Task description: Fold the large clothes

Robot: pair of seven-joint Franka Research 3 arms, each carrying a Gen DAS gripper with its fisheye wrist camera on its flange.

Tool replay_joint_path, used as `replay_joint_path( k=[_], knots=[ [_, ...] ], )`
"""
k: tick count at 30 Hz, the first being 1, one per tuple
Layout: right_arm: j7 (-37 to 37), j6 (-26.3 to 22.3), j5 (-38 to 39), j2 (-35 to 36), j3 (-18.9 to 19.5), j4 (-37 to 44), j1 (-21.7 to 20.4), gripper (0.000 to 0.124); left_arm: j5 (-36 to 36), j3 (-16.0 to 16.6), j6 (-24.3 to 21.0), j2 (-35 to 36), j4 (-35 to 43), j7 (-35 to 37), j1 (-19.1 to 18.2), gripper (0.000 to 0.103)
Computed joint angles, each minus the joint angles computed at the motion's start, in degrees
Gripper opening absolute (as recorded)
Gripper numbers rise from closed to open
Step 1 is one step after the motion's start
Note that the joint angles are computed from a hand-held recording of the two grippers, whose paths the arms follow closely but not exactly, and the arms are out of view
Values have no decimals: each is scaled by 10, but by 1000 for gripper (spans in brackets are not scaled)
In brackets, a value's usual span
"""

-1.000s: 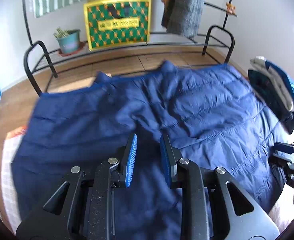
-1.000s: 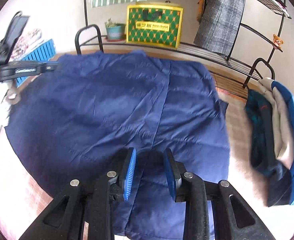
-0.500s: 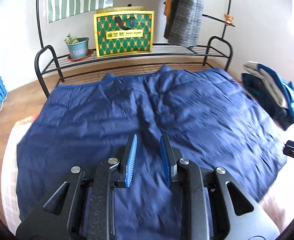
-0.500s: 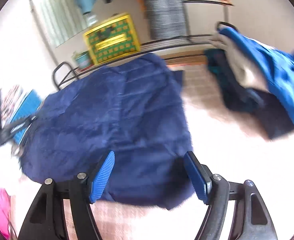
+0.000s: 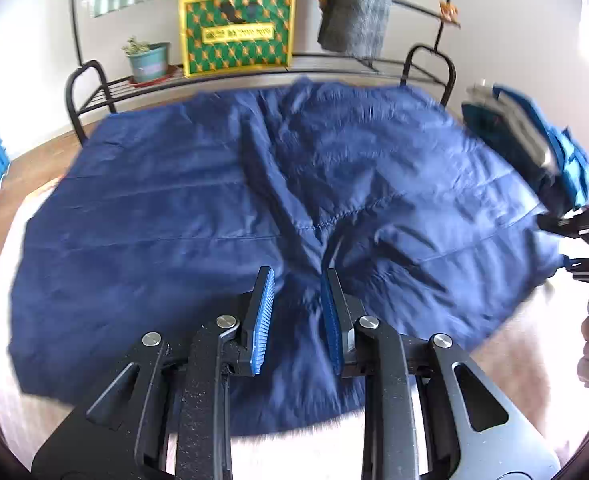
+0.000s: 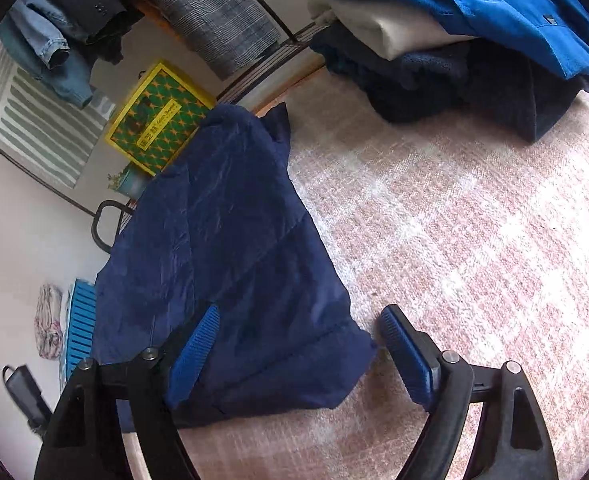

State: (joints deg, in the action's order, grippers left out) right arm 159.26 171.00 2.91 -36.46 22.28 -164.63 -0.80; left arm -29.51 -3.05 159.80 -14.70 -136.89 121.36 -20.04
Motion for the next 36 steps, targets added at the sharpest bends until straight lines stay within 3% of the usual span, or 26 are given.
replay_joint_path(
  k=[2,5,10,14,17,19,23,26,32,36],
  knots=[
    [-25,-4,-1,27,-21,20,13,47,-1,12,-18,-65,-28,-5,5,24],
    [-21,-89,-69,36,36,76,-38,26,-8,48,-75,-170,-60,-35,3,24],
    [-24,-186,-162,20,53,129,-37,12,20,69,-249,-273,-66,-134,18,24],
    [-21,-249,-227,18,60,172,-28,9,-14,87,-316,-344,-104,-205,23,24],
    [-19,-288,-273,30,65,214,-17,7,-28,93,-304,-414,-155,-239,41,24],
    [-19,-304,-297,42,62,242,-7,6,-8,79,-270,-447,-187,-267,68,24],
    [-23,-341,-357,78,72,316,8,5,7,117,-251,-435,-175,-290,65,24],
    [-19,-347,-395,121,79,378,21,4,34,119,-204,-447,-167,-291,82,24],
    [1,-370,-498,281,120,549,45,4,84,154,-154,-449,-164,-307,111,24],
    [10,-403,-580,423,136,683,101,4,92,183,-143,-439,-165,-319,131,24]
  ],
)
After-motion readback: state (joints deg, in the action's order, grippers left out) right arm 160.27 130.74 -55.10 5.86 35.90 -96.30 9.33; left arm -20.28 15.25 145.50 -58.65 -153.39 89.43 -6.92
